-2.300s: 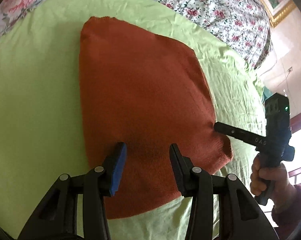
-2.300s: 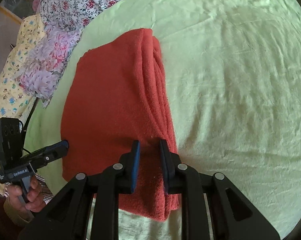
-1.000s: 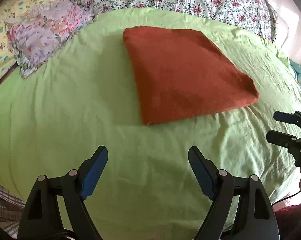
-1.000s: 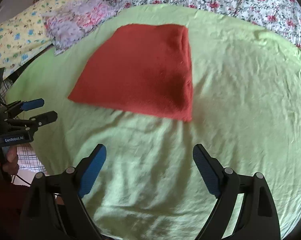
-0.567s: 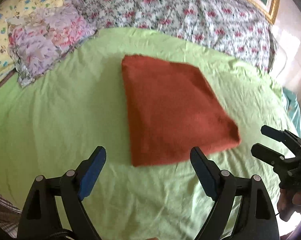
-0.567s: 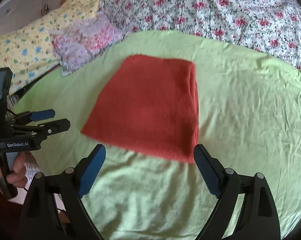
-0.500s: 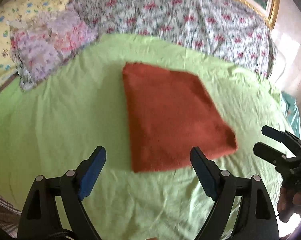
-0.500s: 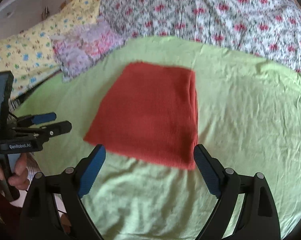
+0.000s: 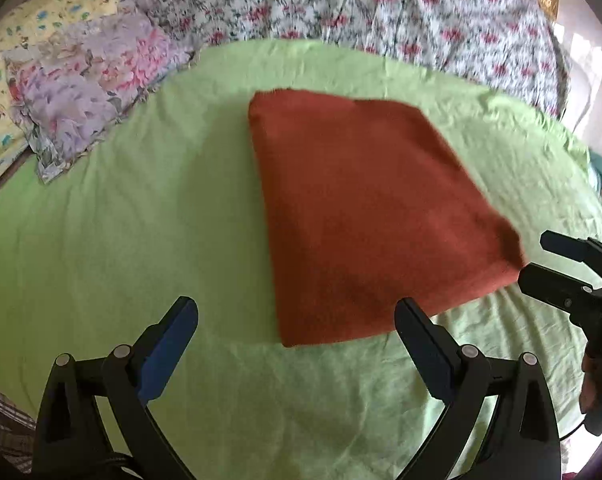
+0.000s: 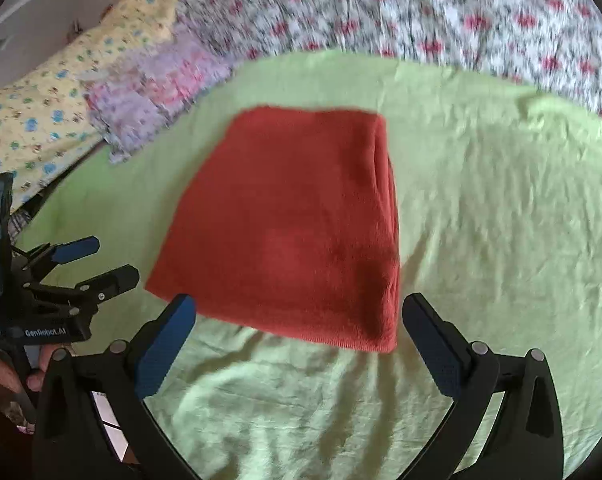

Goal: Fold small clothes

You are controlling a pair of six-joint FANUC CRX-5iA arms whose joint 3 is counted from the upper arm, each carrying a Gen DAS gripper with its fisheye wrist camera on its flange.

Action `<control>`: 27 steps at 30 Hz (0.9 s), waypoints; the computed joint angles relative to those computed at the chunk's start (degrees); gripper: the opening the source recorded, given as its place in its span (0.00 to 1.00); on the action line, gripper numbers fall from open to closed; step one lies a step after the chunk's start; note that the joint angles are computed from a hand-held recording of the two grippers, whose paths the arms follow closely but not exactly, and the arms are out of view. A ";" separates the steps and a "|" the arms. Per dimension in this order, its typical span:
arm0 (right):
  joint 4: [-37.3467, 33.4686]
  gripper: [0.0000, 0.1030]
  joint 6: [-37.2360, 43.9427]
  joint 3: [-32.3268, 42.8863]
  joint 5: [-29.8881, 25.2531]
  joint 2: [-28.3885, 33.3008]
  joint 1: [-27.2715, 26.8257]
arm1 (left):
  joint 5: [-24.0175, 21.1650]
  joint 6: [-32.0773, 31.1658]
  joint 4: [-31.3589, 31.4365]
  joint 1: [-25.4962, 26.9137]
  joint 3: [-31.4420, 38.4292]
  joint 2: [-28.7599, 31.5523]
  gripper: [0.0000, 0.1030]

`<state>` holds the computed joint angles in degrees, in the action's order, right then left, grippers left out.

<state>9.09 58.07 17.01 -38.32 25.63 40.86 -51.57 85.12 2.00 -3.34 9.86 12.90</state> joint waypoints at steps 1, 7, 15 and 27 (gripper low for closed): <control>-0.39 1.00 0.08 0.46 -0.45 0.46 -0.04 | 0.04 0.10 -0.39 -0.18 0.16 0.25 0.96; -0.34 1.00 0.41 1.11 -0.03 1.65 0.02 | 0.38 1.58 -3.22 -1.35 1.99 1.62 0.96; -1.53 1.00 1.35 3.71 -1.39 3.57 -0.93 | -2.77 2.86 -4.01 -1.66 6.67 4.80 0.96; -3.86 1.00 4.47 8.40 -4.42 5.91 -1.42 | -5.86 4.50 -5.16 -1.84 9.74 6.83 0.96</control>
